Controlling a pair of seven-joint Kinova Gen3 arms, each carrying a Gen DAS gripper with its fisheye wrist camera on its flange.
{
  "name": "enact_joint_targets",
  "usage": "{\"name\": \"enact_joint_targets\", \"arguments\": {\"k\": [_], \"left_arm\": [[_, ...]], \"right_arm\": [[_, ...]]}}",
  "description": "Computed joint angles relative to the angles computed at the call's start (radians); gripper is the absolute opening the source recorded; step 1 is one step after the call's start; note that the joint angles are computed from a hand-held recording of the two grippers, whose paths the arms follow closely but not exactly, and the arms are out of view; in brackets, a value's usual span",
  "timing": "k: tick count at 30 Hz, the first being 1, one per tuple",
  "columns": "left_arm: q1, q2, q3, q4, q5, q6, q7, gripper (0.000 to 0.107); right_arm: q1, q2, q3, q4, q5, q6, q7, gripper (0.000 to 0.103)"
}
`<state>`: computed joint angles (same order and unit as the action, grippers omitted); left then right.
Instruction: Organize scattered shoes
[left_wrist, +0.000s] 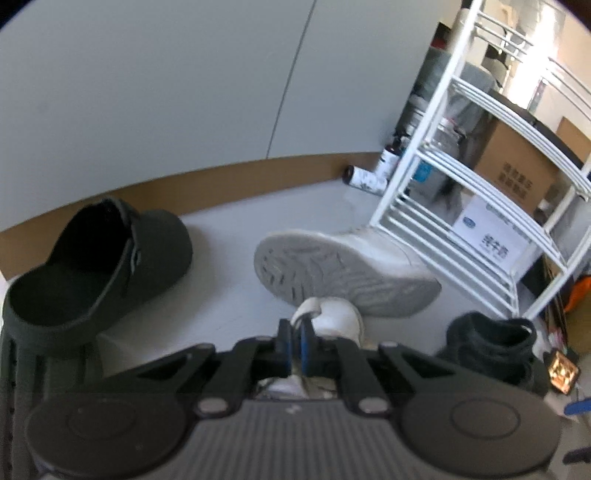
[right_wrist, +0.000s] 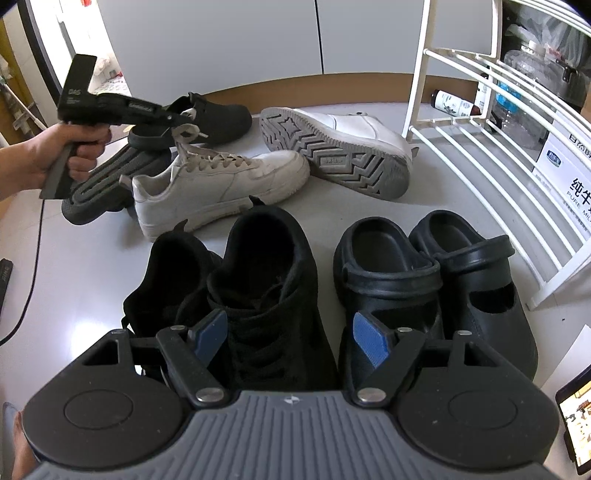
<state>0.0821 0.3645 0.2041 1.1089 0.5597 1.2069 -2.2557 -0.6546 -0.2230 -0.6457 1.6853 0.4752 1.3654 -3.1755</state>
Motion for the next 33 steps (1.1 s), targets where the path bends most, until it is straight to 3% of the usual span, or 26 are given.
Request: {"name": "enact_joint_targets", "arguments": {"k": [9,13,17,20,22,28,30,33], "left_arm": [[0.012,0.006,-0.035,0.01,-0.06,0.023,0.18,0.013],[-0.02,0.033,-0.028,-0.016,-0.023,0.096,0.255,0.024],[-0.013,0.045,-0.029,-0.03,-0.048,0.129,0.288,0.028],[-0.009,0.053,-0.027,-0.029,-0.056,0.143,0.304,0.026],[-0.006,0.04,-0.029,-0.007,-0.061,0.113,0.3,0.02],[-0.056,0.043,-0.013,-0.017,0.009,0.13,0.274,0.009],[-0.073,0.053,-0.003,-0.042,0.041,0.148,0.272,0.008],[-0.048,0.081,-0.007,-0.139,0.009,0.221,0.293,0.008]], "right_arm": [[-0.012,0.009,0.006,-0.001,-0.004,0.001,0.004,0.08],[-0.017,0.01,0.014,0.001,-0.01,-0.001,0.007,0.08],[-0.019,0.009,0.016,0.002,-0.009,-0.003,0.008,0.08],[-0.02,0.007,0.015,0.005,-0.011,-0.004,0.008,0.08],[-0.019,0.006,0.014,0.006,-0.012,-0.003,0.007,0.08],[-0.013,0.001,0.014,0.011,-0.016,-0.008,0.007,0.08],[-0.012,0.0,0.012,0.012,-0.017,-0.008,0.008,0.08],[-0.008,-0.001,0.008,0.013,-0.016,-0.005,0.004,0.08]]}}
